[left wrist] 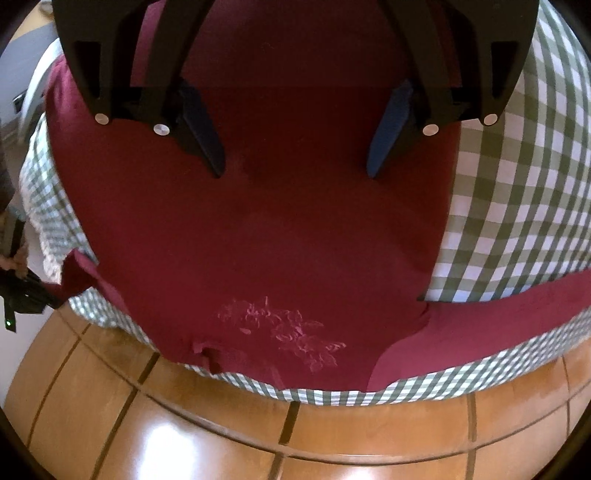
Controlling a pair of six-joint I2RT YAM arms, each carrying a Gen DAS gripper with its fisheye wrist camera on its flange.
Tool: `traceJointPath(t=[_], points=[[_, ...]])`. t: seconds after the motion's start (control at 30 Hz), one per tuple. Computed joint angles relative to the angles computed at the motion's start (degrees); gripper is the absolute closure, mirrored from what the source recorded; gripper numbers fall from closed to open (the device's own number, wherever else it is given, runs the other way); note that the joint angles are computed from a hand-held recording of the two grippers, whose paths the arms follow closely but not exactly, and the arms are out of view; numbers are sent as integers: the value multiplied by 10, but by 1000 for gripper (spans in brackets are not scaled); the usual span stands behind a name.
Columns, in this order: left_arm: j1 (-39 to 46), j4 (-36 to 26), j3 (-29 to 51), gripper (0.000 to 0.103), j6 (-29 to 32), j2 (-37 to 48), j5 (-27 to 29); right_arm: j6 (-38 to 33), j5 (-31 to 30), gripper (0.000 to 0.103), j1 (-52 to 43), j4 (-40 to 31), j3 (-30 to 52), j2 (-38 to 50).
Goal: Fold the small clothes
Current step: 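Fold the sleeve with the right gripper across the sweater body and release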
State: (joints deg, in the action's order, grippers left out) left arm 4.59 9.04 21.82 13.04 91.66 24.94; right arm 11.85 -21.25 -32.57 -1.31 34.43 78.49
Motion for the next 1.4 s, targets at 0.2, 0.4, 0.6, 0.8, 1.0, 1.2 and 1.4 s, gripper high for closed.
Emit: traceJointPath(t=[0.2, 0.4, 0.6, 0.8, 1.0, 1.2, 1.4], points=[[27, -45, 17, 25, 3, -16, 40, 90, 92, 100, 277, 22, 20, 14], [56, -91, 52, 25, 2, -17, 81, 145, 167, 100, 494, 47, 107, 145], [66, -107, 87, 25, -17, 2, 99, 149, 181, 80, 562, 59, 127, 188], [52, -111, 119, 25, -46, 25, 98, 177, 185, 37, 569, 115, 7, 100], [39, -108, 161, 25, -70, 77, 97, 187, 152, 34, 508, 146, -130, 4], [8, -117, 253, 28, -109, 152, 83, 202, 66, 22, 364, 217, -221, -29], [-26, -144, 373, 32, -151, 243, 61, 217, -10, 19, 267, 285, -241, -5]])
